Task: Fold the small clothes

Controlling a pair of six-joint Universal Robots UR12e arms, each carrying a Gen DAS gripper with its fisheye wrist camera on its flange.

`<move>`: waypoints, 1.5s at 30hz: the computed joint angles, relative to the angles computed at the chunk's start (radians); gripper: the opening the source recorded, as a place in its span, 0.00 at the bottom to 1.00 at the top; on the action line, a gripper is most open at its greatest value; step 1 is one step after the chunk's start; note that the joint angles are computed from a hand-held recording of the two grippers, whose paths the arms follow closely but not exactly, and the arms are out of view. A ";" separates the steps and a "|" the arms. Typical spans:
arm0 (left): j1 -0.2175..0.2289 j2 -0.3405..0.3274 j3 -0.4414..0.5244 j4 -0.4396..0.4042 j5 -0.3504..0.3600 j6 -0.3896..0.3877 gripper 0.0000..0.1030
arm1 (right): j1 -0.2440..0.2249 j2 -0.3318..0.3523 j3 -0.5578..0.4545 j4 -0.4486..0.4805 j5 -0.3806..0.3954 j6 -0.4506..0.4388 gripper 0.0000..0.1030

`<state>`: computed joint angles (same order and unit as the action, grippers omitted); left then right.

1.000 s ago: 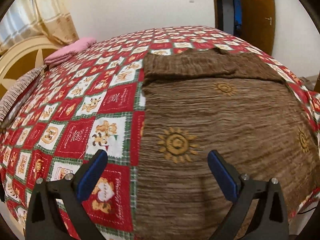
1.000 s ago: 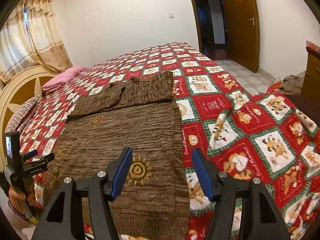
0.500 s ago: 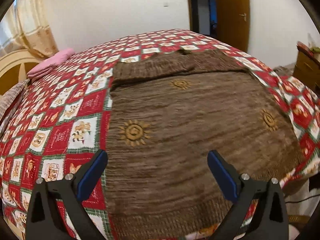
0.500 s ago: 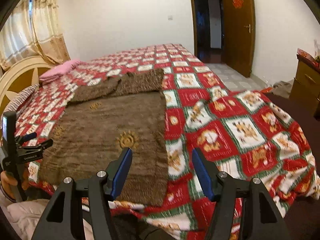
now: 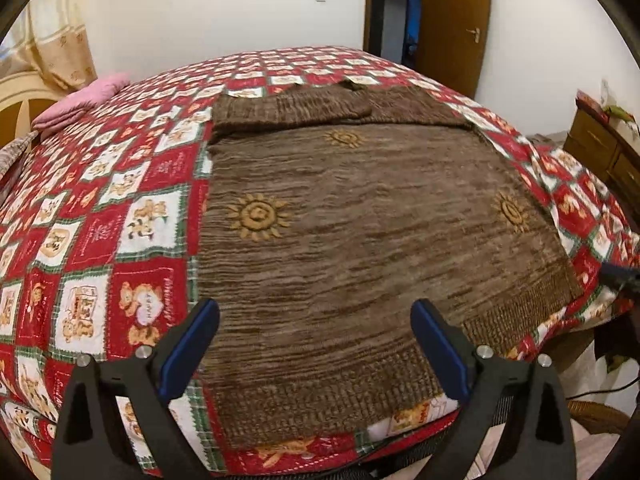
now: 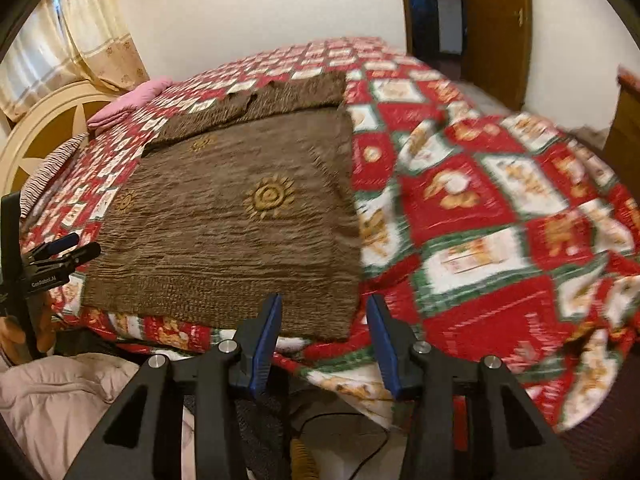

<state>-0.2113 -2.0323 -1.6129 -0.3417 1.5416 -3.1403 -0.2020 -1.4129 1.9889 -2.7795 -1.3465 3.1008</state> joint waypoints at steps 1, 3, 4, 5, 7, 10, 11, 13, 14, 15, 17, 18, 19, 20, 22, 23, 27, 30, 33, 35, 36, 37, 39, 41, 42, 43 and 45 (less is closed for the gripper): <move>0.004 0.000 -0.001 0.004 0.001 -0.008 0.95 | 0.003 0.007 -0.008 0.020 -0.004 -0.004 0.44; 0.012 0.002 -0.004 0.012 0.003 -0.026 0.95 | 0.020 0.027 -0.023 0.053 -0.064 -0.010 0.44; 0.016 0.003 -0.007 0.017 0.004 -0.037 0.95 | 0.026 0.036 -0.031 0.066 -0.079 -0.013 0.44; 0.020 0.004 -0.009 0.021 0.004 -0.046 0.95 | 0.029 0.045 -0.039 0.076 -0.086 -0.017 0.44; 0.026 0.005 -0.012 0.028 0.001 -0.059 0.95 | 0.044 0.068 -0.051 0.059 -0.122 -0.044 0.42; 0.030 0.006 -0.014 0.036 0.010 -0.068 0.95 | 0.058 0.095 -0.082 0.123 -0.139 -0.075 0.42; 0.030 0.007 -0.015 0.038 0.012 -0.066 0.95 | 0.057 0.098 -0.085 0.137 -0.130 -0.070 0.41; 0.030 0.008 -0.017 0.043 0.019 -0.054 0.95 | 0.044 0.095 -0.079 0.137 -0.086 -0.064 0.22; 0.029 0.007 -0.017 0.044 0.027 -0.046 0.95 | 0.030 0.090 -0.080 0.156 -0.044 -0.059 0.12; 0.029 0.007 -0.015 0.042 0.033 -0.038 0.95 | 0.021 0.087 -0.082 0.171 -0.015 -0.048 0.08; 0.032 0.007 -0.010 0.038 0.040 -0.033 0.95 | -0.003 0.080 -0.085 0.205 0.068 -0.020 0.07; 0.037 0.008 -0.011 0.043 0.043 -0.038 0.95 | -0.010 0.076 -0.087 0.215 0.100 -0.020 0.07; 0.041 0.009 -0.010 0.048 0.043 -0.042 0.95 | -0.017 0.073 -0.090 0.224 0.134 -0.018 0.07; 0.046 0.011 -0.011 0.052 0.042 -0.045 0.96 | -0.024 0.072 -0.095 0.232 0.171 -0.011 0.07; 0.055 0.015 -0.013 0.066 0.044 -0.050 0.96 | -0.042 0.079 -0.114 0.229 0.275 0.019 0.07; 0.059 0.017 -0.014 0.075 0.048 -0.051 0.96 | -0.047 0.087 -0.128 0.217 0.315 0.039 0.07; 0.079 0.025 -0.021 0.093 0.058 -0.057 0.96 | -0.042 0.145 -0.199 0.135 0.352 0.135 0.07; 0.094 0.030 -0.027 0.088 0.061 -0.057 0.96 | -0.043 0.201 -0.248 0.038 0.341 0.269 0.07; 0.105 0.036 -0.038 0.088 0.061 -0.043 0.96 | -0.031 0.252 -0.294 -0.027 0.245 0.352 0.07; 0.110 0.036 -0.045 0.095 0.059 -0.019 0.96 | -0.025 0.266 -0.304 -0.015 0.201 0.351 0.07; 0.115 0.036 -0.048 0.092 0.038 -0.006 0.96 | -0.021 0.275 -0.310 0.000 0.196 0.353 0.07; 0.121 0.037 -0.051 0.086 0.004 0.007 0.96 | -0.020 0.280 -0.309 0.002 0.200 0.355 0.07; 0.133 0.037 -0.057 0.078 -0.079 0.026 0.96 | -0.012 0.277 -0.304 -0.019 0.174 0.337 0.07; 0.142 0.029 -0.054 0.061 -0.171 0.050 0.96 | -0.009 0.270 -0.298 -0.030 0.164 0.322 0.07; 0.140 0.019 -0.049 0.063 -0.194 0.064 0.96 | -0.009 0.270 -0.296 -0.034 0.164 0.319 0.07; 0.134 0.011 -0.044 0.069 -0.195 0.065 0.96 | -0.007 0.272 -0.298 -0.035 0.161 0.314 0.07; 0.126 -0.006 -0.030 0.056 -0.198 0.051 0.92 | -0.005 0.269 -0.292 -0.036 0.153 0.303 0.07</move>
